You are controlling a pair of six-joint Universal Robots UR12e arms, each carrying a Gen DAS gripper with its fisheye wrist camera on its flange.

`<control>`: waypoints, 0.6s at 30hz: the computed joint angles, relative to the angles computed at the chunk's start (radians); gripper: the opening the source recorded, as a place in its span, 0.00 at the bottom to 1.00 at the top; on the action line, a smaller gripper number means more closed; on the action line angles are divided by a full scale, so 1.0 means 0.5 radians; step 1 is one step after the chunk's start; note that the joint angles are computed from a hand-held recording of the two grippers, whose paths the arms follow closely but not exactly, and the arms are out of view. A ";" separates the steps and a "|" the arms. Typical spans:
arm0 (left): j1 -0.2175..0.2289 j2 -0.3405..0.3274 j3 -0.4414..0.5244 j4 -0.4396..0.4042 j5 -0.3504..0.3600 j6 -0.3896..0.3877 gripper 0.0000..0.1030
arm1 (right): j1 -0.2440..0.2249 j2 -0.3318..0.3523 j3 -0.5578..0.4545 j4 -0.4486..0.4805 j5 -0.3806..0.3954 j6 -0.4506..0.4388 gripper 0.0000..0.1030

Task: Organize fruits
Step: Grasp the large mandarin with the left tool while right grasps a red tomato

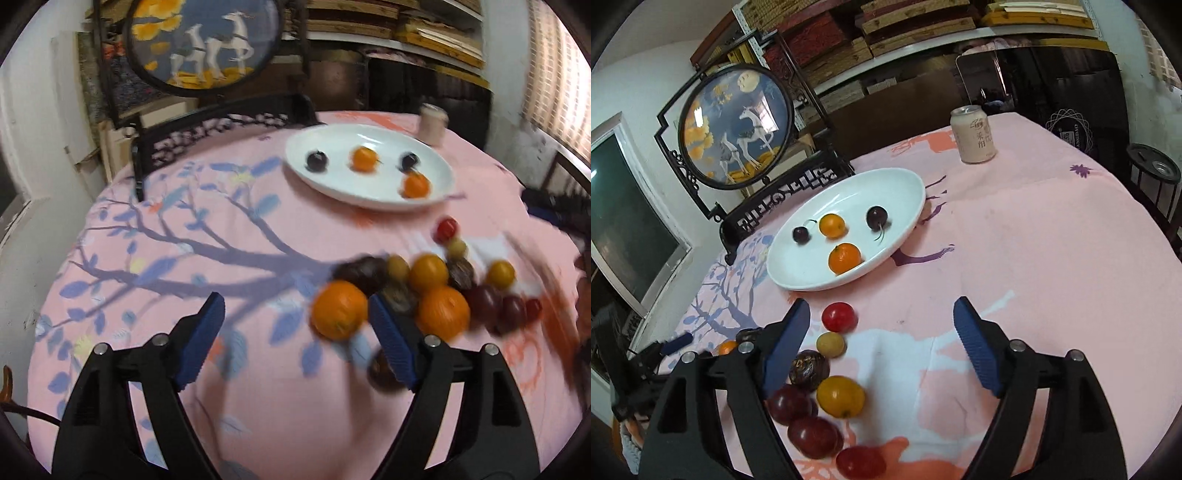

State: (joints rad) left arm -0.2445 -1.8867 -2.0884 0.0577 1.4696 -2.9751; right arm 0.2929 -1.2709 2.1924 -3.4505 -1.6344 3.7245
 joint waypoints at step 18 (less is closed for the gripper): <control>-0.025 -0.078 0.103 -0.283 -0.096 0.095 0.40 | 0.046 -0.042 0.114 -0.032 0.067 0.008 0.78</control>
State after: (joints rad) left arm -0.2569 -1.9256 -2.0369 -0.0836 1.4218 -2.9273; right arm 0.3157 -1.2917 2.2495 -3.4667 -1.6009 3.7286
